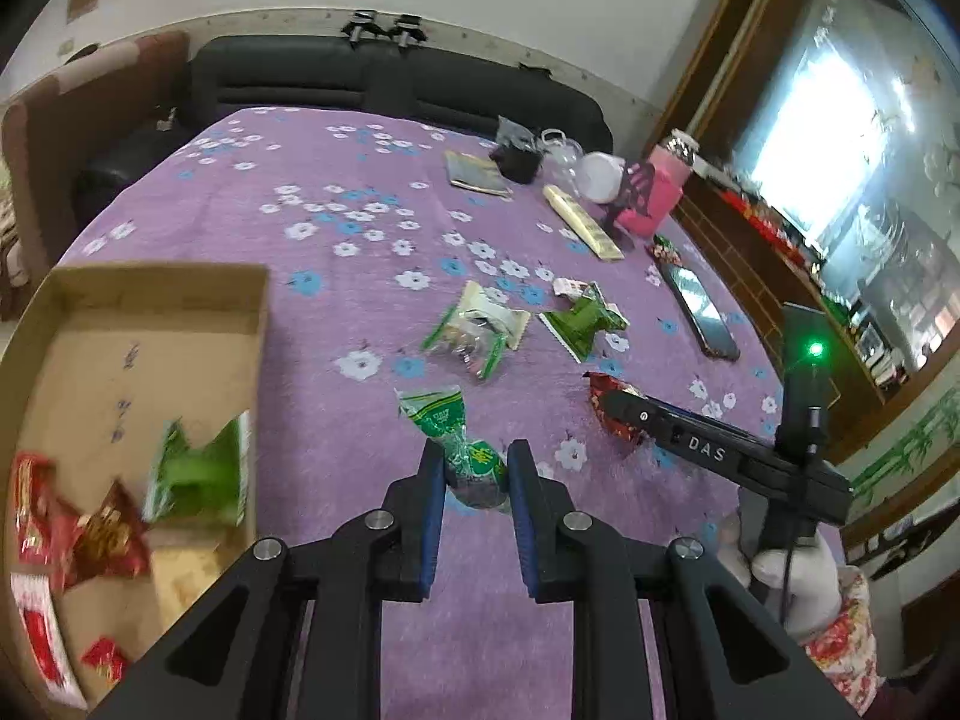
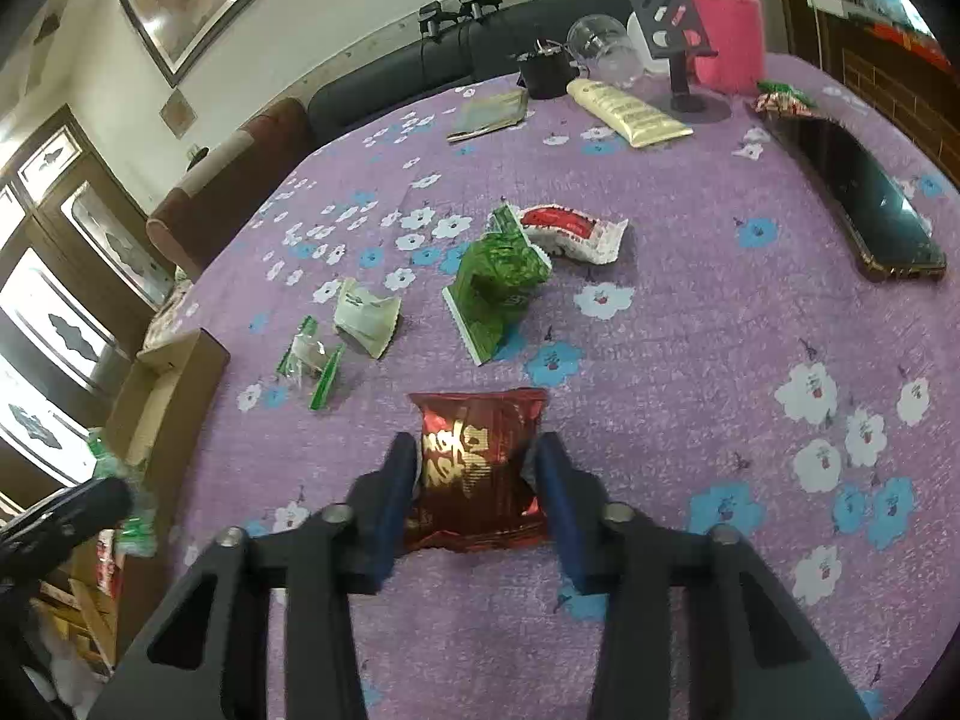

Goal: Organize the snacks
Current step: 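Carry both candies into the cardboard box and open both grippers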

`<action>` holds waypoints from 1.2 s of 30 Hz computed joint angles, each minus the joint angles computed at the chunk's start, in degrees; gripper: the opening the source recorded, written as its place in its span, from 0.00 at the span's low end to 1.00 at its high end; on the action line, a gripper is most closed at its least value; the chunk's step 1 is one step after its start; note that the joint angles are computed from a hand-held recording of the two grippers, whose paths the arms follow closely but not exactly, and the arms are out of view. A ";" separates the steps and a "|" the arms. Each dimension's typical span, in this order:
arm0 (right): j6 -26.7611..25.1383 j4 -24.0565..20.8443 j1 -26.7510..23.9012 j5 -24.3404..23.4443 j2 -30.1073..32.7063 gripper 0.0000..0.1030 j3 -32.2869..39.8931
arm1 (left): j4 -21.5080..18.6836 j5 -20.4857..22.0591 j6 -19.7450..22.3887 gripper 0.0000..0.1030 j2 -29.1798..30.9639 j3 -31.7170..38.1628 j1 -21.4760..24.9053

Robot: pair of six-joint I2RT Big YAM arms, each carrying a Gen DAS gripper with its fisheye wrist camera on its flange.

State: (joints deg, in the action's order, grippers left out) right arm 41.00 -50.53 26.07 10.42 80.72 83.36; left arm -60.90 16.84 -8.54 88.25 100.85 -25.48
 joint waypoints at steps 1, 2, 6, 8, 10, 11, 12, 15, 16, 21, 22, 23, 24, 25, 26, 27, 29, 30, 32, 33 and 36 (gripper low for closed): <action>-0.02 -0.05 0.27 0.85 -0.01 0.33 0.02 | 0.55 0.37 -0.54 0.20 -0.95 -1.11 0.57; -0.06 -0.14 0.46 1.45 0.01 0.33 0.05 | 0.89 0.64 -0.84 0.20 -1.73 -2.00 1.06; -0.30 0.62 1.11 2.75 -0.15 0.32 -0.20 | 2.13 1.50 -1.94 0.20 -4.41 -4.85 2.79; -0.55 1.08 1.45 3.06 -0.14 0.32 -0.37 | 2.85 2.08 -2.71 0.20 -5.81 -6.27 3.97; -0.56 1.13 1.80 3.46 -0.05 0.32 -0.38 | 3.64 2.76 -3.44 0.20 -7.24 -7.62 5.63; -0.83 1.35 2.09 3.74 -0.06 0.32 -0.42 | 4.09 3.28 -4.00 0.20 -8.01 -8.24 6.93; -1.05 1.56 2.32 4.00 -0.10 0.32 -0.41 | 4.41 3.52 -4.41 0.20 -8.55 -8.68 7.69; -0.80 1.94 2.64 3.32 -0.05 0.32 -0.12 | 5.43 3.79 -5.58 0.20 -10.35 -10.00 11.21; -0.65 1.72 2.77 3.08 0.09 0.32 0.23 | 5.74 3.74 -5.97 0.20 -10.89 -10.44 12.42; 0.04 1.76 4.95 1.47 0.49 0.33 2.60 | 7.49 4.60 -7.81 0.20 -12.65 -12.69 18.61; 0.14 1.94 5.60 0.58 0.84 0.33 3.50 | 7.71 4.88 -8.25 0.20 -12.82 -13.17 19.51; -0.14 1.84 6.23 0.16 1.41 0.33 4.63 | 7.90 5.23 -8.71 0.20 -12.88 -13.59 20.36; -0.57 1.53 6.87 -0.07 2.09 0.33 5.88 | 8.03 5.44 -9.08 0.20 -12.88 -13.88 20.83; -1.13 1.09 7.51 -0.33 2.91 0.33 7.27 | 8.14 5.74 -9.44 0.20 -12.85 -14.18 21.31; -1.86 0.55 8.28 -0.69 3.93 0.33 8.94 | 8.31 6.22 -9.78 0.20 -12.83 -14.56 21.73; -2.60 -0.06 9.17 -0.94 5.18 0.33 10.91 | 8.45 6.62 -9.93 0.20 -12.82 -14.83 21.95; -3.52 -1.10 10.47 -1.58 7.32 0.33 14.09 | 8.66 7.26 -9.83 0.20 -12.83 -15.35 22.38; -3.97 -1.77 11.20 -2.16 8.72 0.33 16.09 | 8.57 7.61 -9.74 0.20 -12.83 -15.39 22.63; -4.83 -3.22 12.46 -2.94 11.52 0.33 19.97 | 8.59 8.38 -9.57 0.20 -12.79 -15.81 23.33; -5.06 -3.76 12.89 -3.19 12.49 0.33 21.30 | 8.53 8.49 -9.44 0.20 -12.60 -15.81 23.46; -6.01 -6.43 14.30 -4.70 16.95 0.33 27.42 | 8.31 7.58 -8.43 0.20 -12.27 -16.16 23.52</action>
State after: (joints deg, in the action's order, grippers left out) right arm 34.99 -56.96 40.37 5.73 97.67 110.78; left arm -52.59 24.41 -16.96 75.99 84.68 -1.97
